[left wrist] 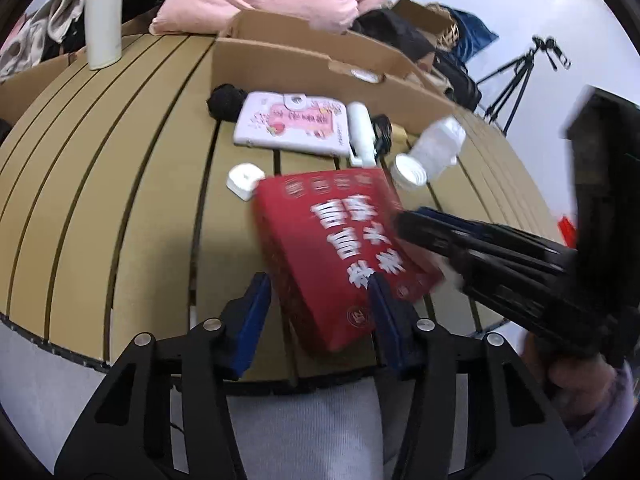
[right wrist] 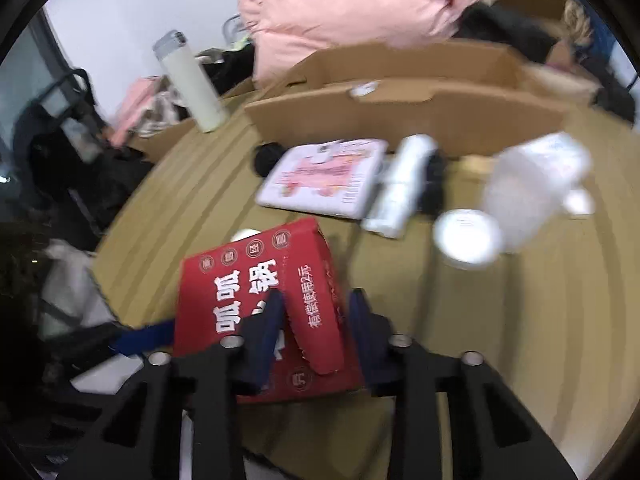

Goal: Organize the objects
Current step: 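Reach the right gripper to the red printed box and close on its edge, then carry the red box into the cardboard tray and open the right gripper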

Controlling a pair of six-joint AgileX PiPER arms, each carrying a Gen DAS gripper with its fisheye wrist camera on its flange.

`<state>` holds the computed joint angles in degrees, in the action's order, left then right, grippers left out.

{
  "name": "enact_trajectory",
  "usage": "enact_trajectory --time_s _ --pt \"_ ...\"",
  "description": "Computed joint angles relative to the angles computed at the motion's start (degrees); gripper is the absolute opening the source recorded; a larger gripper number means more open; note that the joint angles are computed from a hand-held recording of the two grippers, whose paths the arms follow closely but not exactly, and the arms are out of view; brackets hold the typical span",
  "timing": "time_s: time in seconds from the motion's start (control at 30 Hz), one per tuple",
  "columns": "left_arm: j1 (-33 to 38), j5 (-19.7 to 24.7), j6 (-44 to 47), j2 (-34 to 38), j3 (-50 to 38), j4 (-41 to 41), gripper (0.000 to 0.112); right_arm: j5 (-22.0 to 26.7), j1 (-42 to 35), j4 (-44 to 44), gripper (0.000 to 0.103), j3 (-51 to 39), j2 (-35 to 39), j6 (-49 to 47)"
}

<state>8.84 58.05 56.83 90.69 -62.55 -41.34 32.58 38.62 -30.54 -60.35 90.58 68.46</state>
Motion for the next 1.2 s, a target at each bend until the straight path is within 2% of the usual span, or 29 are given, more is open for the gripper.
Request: enact_trajectory --time_s 0.07,0.13,0.27,0.37,0.47,0.53,0.57,0.67,0.73,0.77,0.8,0.83,0.93,1.03,1.13,1.2 --pt "-0.8 -0.2 0.3 0.0 0.7 -0.3 0.047 5.4 4.1 -4.7 0.022 2.5 -3.0 7.6" --pt "-2.5 -1.4 -0.6 -0.5 0.9 0.6 0.047 8.1 6.2 -6.5 0.022 3.7 -4.4 11.1" --pt "-5.3 -4.5 -2.7 -2.0 1.6 3.4 0.047 13.6 7.3 -6.6 0.022 1.7 -4.2 11.9" --pt "-5.7 -5.2 -3.8 -2.6 2.0 4.0 0.047 16.6 8.4 -8.2 0.022 2.5 -6.3 16.4" --pt "-6.3 -6.1 -4.3 -3.1 2.5 4.6 0.047 15.2 7.3 -7.8 0.022 5.2 -8.5 18.2" --pt "-6.7 -6.8 -4.2 -3.5 2.9 4.8 0.047 17.0 5.6 -5.3 0.022 4.8 -7.1 16.7" --pt "-6.8 -7.0 -4.2 -3.6 3.0 4.9 0.047 15.1 4.1 -3.0 0.022 5.2 -6.7 15.1" --pt "-6.0 -5.3 -3.8 -2.6 2.2 3.9 0.044 4.0 -0.5 3.1 0.022 9.7 -7.9 12.0" --pt "-4.9 -2.5 -3.1 -1.5 1.1 2.3 0.035 3.1 -0.7 2.4 0.021 9.9 -7.9 12.0" --pt "-4.3 -0.8 -2.5 -1.0 0.7 1.2 0.028 1.5 -1.6 3.5 0.015 10.4 -8.4 10.9" --pt "-4.3 -0.5 -2.4 -1.1 0.7 0.9 0.026 -0.4 -2.3 4.7 0.008 11.2 -9.1 10.4" --pt "-4.3 -0.1 -2.0 -1.3 0.9 0.5 0.026 -0.2 -2.1 4.2 0.005 11.4 -9.7 11.4" --pt "-4.0 1.6 -3.1 -2.1 0.3 0.0 0.023 5.0 0.4 0.2 0.002 9.2 -10.8 14.0" --pt "-3.2 4.8 -5.6 -1.8 -4.7 -1.8 0.022 7.4 -0.8 1.8 0.002 6.1 -13.4 10.0" --pt "-5.6 9.3 -12.4 4.1 -19.3 0.1 0.021 9.2 -6.1 6.0 0.002 -1.5 -11.8 -0.5" --pt "-8.4 9.1 -17.9 10.5 -30.7 1.6 0.021 9.3 -12.1 12.9 0.002 -8.9 -7.7 -11.4"
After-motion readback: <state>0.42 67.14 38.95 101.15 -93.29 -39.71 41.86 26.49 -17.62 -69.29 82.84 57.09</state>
